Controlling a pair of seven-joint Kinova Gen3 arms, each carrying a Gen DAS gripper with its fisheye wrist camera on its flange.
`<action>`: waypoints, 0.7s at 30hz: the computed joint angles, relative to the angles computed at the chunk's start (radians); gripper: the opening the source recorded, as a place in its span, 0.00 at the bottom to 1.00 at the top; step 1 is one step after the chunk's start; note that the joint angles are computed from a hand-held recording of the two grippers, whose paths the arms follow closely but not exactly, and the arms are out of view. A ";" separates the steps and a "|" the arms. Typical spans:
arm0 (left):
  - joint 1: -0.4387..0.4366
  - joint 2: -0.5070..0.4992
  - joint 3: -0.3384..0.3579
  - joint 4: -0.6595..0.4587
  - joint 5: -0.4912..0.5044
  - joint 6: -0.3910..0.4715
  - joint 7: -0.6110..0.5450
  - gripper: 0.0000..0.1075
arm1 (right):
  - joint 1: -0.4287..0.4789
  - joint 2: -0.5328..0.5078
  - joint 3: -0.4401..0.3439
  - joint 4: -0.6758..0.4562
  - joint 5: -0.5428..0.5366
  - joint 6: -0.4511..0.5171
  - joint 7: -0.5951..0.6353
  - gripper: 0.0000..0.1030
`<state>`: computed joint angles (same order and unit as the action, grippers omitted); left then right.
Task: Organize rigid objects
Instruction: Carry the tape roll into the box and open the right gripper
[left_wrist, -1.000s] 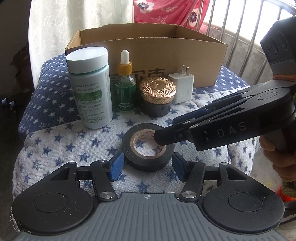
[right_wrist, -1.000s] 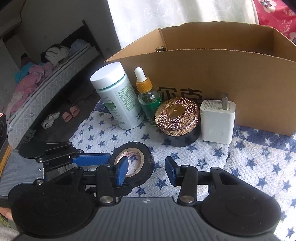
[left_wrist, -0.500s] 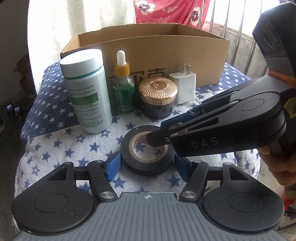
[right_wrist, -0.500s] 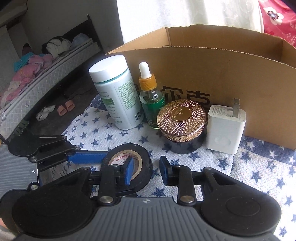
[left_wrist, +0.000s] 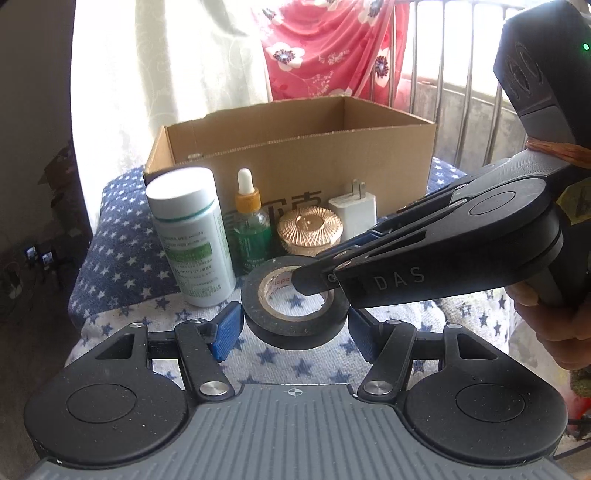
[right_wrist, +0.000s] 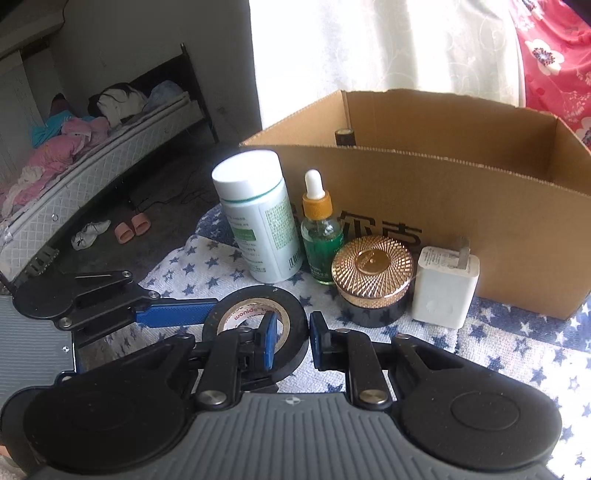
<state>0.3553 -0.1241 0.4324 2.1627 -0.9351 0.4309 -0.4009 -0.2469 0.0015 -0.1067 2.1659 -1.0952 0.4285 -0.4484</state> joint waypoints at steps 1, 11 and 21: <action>-0.012 -0.014 0.013 -0.001 -0.014 0.001 0.004 0.58 | 0.016 -0.013 -0.016 0.001 -0.022 -0.004 0.024 0.20; -0.256 -0.057 0.138 -0.168 0.138 -0.031 -0.362 0.58 | 0.156 -0.082 -0.103 -0.147 0.015 0.043 -0.016 0.20; -0.521 0.321 0.421 -0.605 0.402 0.263 -0.769 0.58 | -0.058 0.252 0.258 -0.601 0.208 0.380 -0.332 0.21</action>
<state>-0.1658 0.1969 0.8534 1.5572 -0.5336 0.6936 -1.1696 -0.3050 0.2538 0.1515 1.5647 -0.8870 0.8082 -0.7807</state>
